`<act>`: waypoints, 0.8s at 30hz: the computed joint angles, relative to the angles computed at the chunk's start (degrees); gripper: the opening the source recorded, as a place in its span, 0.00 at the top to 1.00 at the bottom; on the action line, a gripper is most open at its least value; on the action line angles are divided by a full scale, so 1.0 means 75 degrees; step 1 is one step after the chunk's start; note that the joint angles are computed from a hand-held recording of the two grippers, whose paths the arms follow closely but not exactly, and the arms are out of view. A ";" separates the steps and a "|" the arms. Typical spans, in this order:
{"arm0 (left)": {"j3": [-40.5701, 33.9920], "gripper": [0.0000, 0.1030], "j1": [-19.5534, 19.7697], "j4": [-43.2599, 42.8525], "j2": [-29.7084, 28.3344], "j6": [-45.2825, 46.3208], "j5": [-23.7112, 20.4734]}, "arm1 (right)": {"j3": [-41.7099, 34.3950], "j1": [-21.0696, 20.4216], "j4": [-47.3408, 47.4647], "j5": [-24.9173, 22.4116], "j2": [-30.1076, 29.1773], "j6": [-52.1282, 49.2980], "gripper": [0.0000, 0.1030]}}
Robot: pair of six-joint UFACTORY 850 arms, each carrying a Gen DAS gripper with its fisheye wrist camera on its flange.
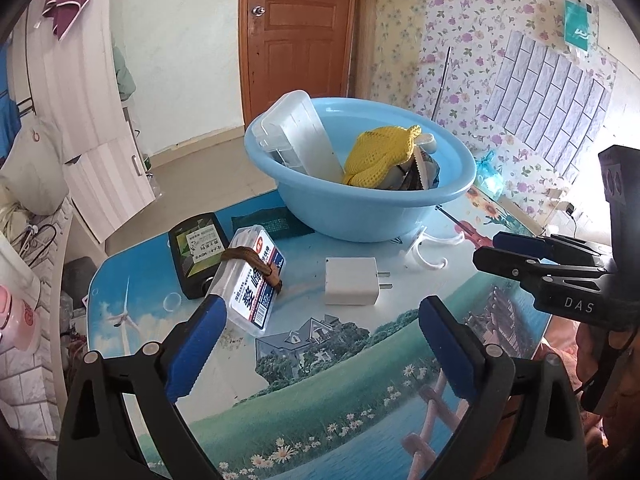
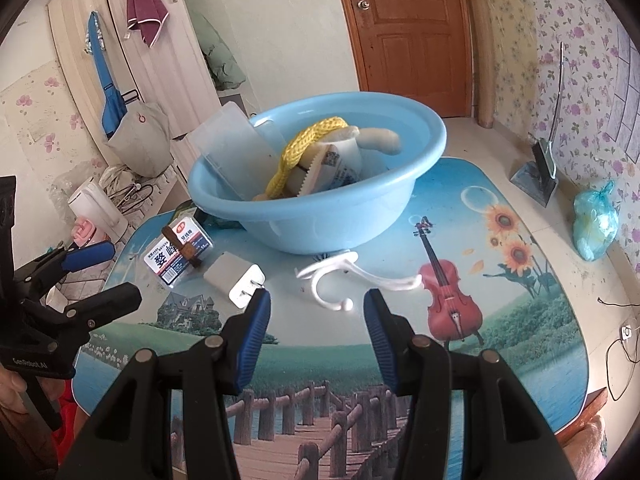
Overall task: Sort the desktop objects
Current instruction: 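Move both open tools back from the basin toward the table items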
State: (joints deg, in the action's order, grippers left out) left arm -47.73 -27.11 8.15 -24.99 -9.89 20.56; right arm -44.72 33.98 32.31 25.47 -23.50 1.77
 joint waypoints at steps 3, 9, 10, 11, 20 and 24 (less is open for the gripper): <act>0.0028 0.06 0.0008 -0.0127 -0.0007 0.0112 0.0027 | -0.0006 -0.0016 -0.0049 -0.0053 -0.0014 0.0069 0.53; -0.0029 0.06 0.0091 -0.0062 -0.0120 -0.0082 -0.0055 | 0.0005 -0.0054 -0.0176 -0.0071 -0.0042 0.0257 0.53; -0.0043 0.06 0.0108 0.0000 -0.0141 -0.0158 -0.0064 | 0.0006 -0.0063 -0.0190 -0.0075 -0.0051 0.0292 0.53; -0.0057 0.06 0.0118 0.0059 -0.0158 -0.0230 -0.0068 | 0.0007 -0.0083 -0.0235 -0.0079 -0.0064 0.0349 0.53; -0.0179 0.06 0.0216 0.0490 -0.0381 -0.0712 -0.0086 | -0.0087 -0.0145 -0.0390 -0.0199 -0.0176 0.0534 0.53; -0.0255 0.06 0.0286 0.0646 -0.0522 -0.0903 -0.0133 | -0.0171 -0.0173 -0.0584 -0.0300 -0.0266 0.0725 0.53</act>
